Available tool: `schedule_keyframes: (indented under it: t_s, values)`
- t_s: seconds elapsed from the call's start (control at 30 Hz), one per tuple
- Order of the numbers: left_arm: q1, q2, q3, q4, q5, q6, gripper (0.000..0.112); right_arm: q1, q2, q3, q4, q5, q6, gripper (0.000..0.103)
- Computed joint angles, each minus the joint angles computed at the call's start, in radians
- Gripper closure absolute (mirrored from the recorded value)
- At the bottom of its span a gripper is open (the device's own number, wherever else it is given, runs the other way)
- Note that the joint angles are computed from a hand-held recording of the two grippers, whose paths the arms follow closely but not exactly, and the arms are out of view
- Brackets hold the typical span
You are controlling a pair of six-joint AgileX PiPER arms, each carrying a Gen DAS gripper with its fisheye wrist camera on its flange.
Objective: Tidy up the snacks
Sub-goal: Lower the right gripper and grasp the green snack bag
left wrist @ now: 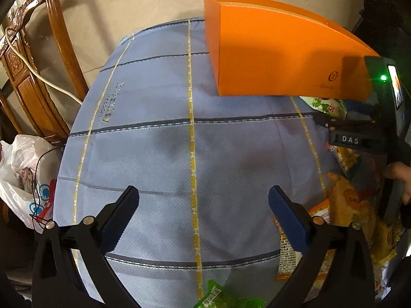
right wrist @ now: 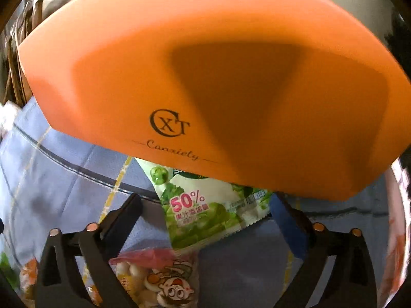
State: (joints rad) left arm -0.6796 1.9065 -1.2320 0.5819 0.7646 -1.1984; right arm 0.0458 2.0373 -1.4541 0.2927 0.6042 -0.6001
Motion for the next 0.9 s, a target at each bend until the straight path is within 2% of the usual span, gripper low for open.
schedule_keyframes:
  t_s: [0.03,0.17,0.23,0.27,0.33,0.43,0.57,0.63,0.7,0.77,0.83,0.87,0.9]
  values:
    - [-0.001,0.001,-0.003,0.001,0.0,-0.001,0.013,-0.01,-0.005,-0.003,0.011,0.019,0.023,0.037]
    - [-0.007,0.022,-0.05,-0.03,0.008,0.033,0.013,0.039,-0.023,-0.004,-0.122,0.054,0.186,0.05]
    - [-0.023,0.029,-0.072,-0.025,0.018,0.042,0.013,0.073,-0.028,-0.047,-0.173,0.14,0.297,0.055]
    - [-0.036,0.029,-0.078,-0.014,0.021,0.045,0.013,0.081,0.016,-0.117,-0.169,0.158,0.324,0.058]
    - [-0.063,0.029,-0.092,0.012,0.042,0.053,0.013,0.063,0.018,-0.137,-0.132,0.214,0.315,0.06]
    - [-0.086,0.022,-0.092,0.039,0.059,0.051,0.013,0.036,-0.079,-0.017,-0.102,0.214,0.269,0.062]
    - [-0.084,-0.012,-0.061,0.038,0.04,0.025,0.013,-0.024,-0.173,0.058,-0.04,0.281,0.186,0.062]
    - [-0.077,-0.021,-0.051,0.031,0.034,0.019,0.013,-0.05,-0.233,0.124,-0.015,0.281,0.122,0.061]
    - [-0.073,-0.024,-0.046,0.016,0.041,0.022,0.013,-0.061,-0.251,0.154,-0.031,0.269,0.071,0.048]
    - [-0.076,-0.025,-0.047,0.009,0.046,0.017,0.013,-0.111,-0.233,0.147,-0.033,0.247,-0.018,0.029]
    - [-0.084,-0.036,-0.033,0.014,0.027,0.003,0.013,-0.123,-0.213,0.144,-0.008,0.226,-0.064,0.027]
    - [-0.085,-0.037,-0.029,0.018,0.02,0.0,0.013,-0.12,-0.193,0.127,0.005,0.221,-0.089,0.02]
    - [-0.091,-0.036,-0.031,0.02,0.018,-0.001,0.013,-0.124,-0.15,0.09,0.039,0.256,-0.153,0.018]
